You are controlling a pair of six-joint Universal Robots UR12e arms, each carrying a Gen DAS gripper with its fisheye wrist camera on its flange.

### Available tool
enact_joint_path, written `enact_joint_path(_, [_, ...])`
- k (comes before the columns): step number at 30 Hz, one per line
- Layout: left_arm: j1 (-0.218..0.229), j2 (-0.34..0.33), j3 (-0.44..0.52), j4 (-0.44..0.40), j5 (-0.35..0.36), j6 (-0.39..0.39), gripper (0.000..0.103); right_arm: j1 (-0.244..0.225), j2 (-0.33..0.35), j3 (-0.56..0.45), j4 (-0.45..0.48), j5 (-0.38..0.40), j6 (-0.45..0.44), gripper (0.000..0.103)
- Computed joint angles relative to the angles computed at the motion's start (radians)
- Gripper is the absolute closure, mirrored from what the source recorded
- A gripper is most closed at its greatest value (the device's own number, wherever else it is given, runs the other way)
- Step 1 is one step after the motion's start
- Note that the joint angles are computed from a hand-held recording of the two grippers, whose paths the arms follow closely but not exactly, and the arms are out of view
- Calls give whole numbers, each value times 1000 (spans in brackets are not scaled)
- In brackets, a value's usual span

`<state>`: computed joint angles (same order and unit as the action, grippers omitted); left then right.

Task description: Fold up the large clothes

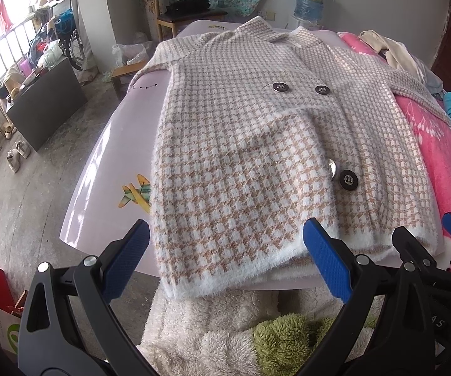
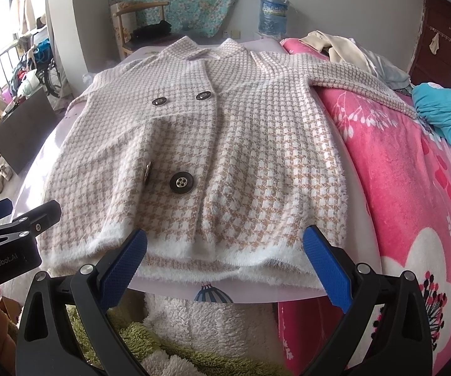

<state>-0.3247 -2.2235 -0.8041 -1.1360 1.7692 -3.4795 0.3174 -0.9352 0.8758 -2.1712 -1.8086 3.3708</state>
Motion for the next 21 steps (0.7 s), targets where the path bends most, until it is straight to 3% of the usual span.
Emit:
enact_joint_path(11, [5, -73, 130, -71, 18, -15, 8, -13, 58, -114, 47, 11, -8, 6])
enact_joint_path(21, [24, -167, 307, -166, 15, -12, 8, -14, 167, -330, 139, 3, -50, 6])
